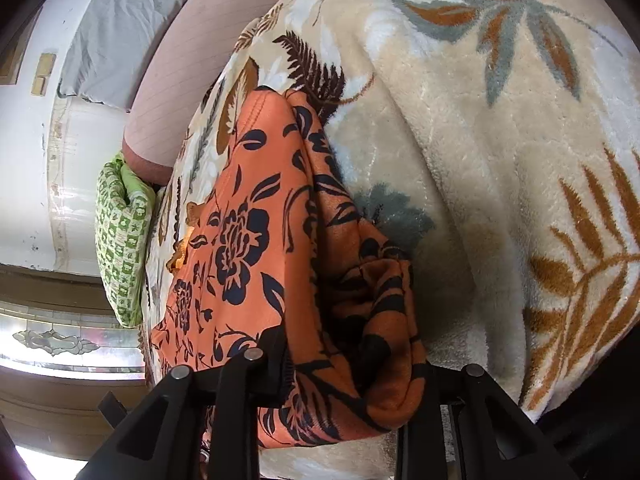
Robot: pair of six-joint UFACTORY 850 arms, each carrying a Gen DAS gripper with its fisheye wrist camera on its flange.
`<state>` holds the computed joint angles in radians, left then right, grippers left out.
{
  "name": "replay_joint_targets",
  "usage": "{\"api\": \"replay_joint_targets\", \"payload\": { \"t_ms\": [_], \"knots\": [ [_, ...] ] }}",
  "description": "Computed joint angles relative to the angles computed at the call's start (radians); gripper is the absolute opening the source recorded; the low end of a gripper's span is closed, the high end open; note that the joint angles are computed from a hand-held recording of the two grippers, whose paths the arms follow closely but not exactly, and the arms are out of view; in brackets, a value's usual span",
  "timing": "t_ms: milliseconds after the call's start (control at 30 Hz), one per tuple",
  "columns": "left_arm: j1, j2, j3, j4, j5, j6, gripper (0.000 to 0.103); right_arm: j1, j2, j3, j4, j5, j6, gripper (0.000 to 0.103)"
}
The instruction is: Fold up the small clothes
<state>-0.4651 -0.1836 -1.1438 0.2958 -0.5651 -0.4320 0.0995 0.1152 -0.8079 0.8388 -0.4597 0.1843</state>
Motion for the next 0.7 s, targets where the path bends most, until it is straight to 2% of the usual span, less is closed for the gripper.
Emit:
{"api": "replay_joint_targets", "payload": {
  "t_ms": [133, 200, 300, 367, 433, 500, 567, 633, 700],
  "knots": [
    [0.025, 0.011, -0.007, -0.104, 0.005, 0.085, 0.098, 0.04, 0.015, -0.045, -0.134, 0.03, 0.069, 0.021],
    [0.054, 0.054, 0.011, -0.178, 0.047, 0.121, 0.098, 0.078, 0.012, -0.101, -0.226, 0.044, 0.101, 0.02],
    [0.108, 0.163, 0.063, -0.217, 0.12, 0.112, 0.098, 0.142, -0.017, -0.207, -0.306, 0.064, 0.122, 0.02],
    [0.167, 0.265, 0.124, -0.233, 0.176, 0.082, 0.098, 0.192, -0.048, -0.285, -0.274, 0.077, 0.064, 0.02],
    [0.24, 0.364, 0.186, -0.215, 0.218, 0.024, 0.098, 0.272, -0.104, -0.389, -0.338, 0.08, 0.053, 0.02],
    [0.314, 0.428, 0.228, -0.182, 0.216, -0.044, 0.098, 0.349, -0.189, -0.493, -0.405, 0.052, 0.042, 0.02],
    [0.381, 0.461, 0.253, -0.199, 0.199, -0.059, 0.098, 0.402, -0.284, -0.564, -0.404, 0.007, -0.003, 0.019],
    [0.463, 0.486, 0.282, -0.272, 0.189, -0.012, 0.098, 0.44, -0.416, -0.633, -0.394, -0.095, -0.053, 0.019],
    [0.517, 0.493, 0.296, -0.318, 0.17, 0.024, 0.098, 0.453, -0.527, -0.672, -0.38, -0.198, -0.059, 0.019]
  ]
}}
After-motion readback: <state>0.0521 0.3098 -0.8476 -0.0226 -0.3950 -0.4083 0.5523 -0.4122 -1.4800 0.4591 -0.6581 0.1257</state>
